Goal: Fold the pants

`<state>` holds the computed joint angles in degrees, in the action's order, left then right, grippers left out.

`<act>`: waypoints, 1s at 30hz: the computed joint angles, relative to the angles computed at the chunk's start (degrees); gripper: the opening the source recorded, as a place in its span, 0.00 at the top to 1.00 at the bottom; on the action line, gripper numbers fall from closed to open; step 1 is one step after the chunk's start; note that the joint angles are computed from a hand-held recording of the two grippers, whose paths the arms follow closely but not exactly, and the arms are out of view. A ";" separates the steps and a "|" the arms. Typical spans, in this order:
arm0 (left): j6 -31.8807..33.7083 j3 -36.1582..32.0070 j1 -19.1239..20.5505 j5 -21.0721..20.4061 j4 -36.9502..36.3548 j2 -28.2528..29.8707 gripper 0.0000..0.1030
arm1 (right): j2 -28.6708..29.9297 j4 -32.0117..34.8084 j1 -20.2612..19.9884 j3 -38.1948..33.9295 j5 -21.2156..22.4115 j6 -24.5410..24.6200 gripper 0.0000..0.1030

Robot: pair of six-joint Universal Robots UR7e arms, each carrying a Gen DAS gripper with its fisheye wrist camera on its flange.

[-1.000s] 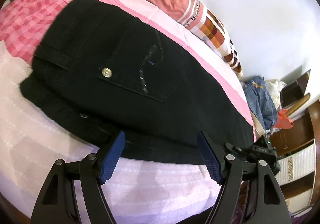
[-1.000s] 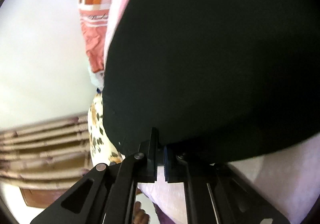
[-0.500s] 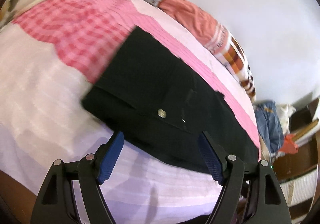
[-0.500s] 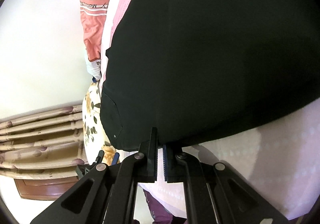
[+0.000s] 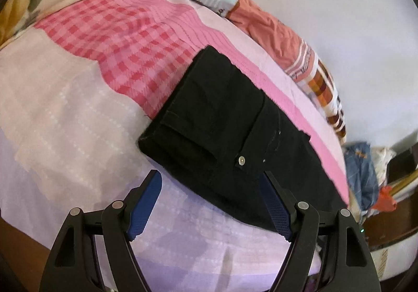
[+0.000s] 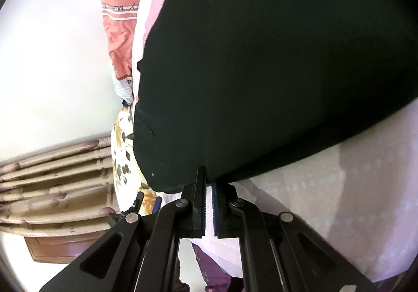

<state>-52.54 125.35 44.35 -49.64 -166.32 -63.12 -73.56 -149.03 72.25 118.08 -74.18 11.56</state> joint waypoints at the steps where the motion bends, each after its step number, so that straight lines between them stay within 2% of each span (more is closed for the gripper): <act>1: 0.50 -0.50 0.02 0.08 0.96 0.35 0.25 | 0.01 0.08 0.09 -0.11 -0.09 -0.15 0.96; 7: 0.22 -0.73 0.25 0.82 2.69 0.44 0.25 | -0.25 0.93 -0.37 -0.13 1.35 0.00 0.96; 11: -2.19 0.26 0.00 -0.03 2.14 -0.93 0.25 | -0.51 2.83 -1.25 -0.08 5.57 0.57 0.91; 12: -2.37 0.83 -0.20 -1.26 0.00 -1.27 0.25 | -0.30 3.58 -1.09 -0.42 6.45 0.43 0.88; 15: -1.24 0.73 -1.30 -4.27 -3.29 -1.03 0.25 | 2.13 7.57 0.14 -2.56 11.35 -1.61 0.62; 18: 0.66 -0.50 -1.79 -8.28 -4.30 0.04 0.25 | 5.88 11.02 3.16 -5.82 11.89 -3.94 0.60; 19: 1.60 -1.19 -1.69 -9.84 -4.35 0.81 0.25 | 7.65 11.84 4.43 -7.26 10.85 -3.82 0.60; 25: 1.95 -3.35 -0.22 -12.59 -5.10 4.14 0.25 | 13.19 12.46 8.05 -11.12 6.88 -2.34 0.60; 30: 2.36 -4.73 1.73 -13.31 -4.53 5.61 0.25 | 14.86 10.86 8.66 -11.56 5.46 0.94 0.60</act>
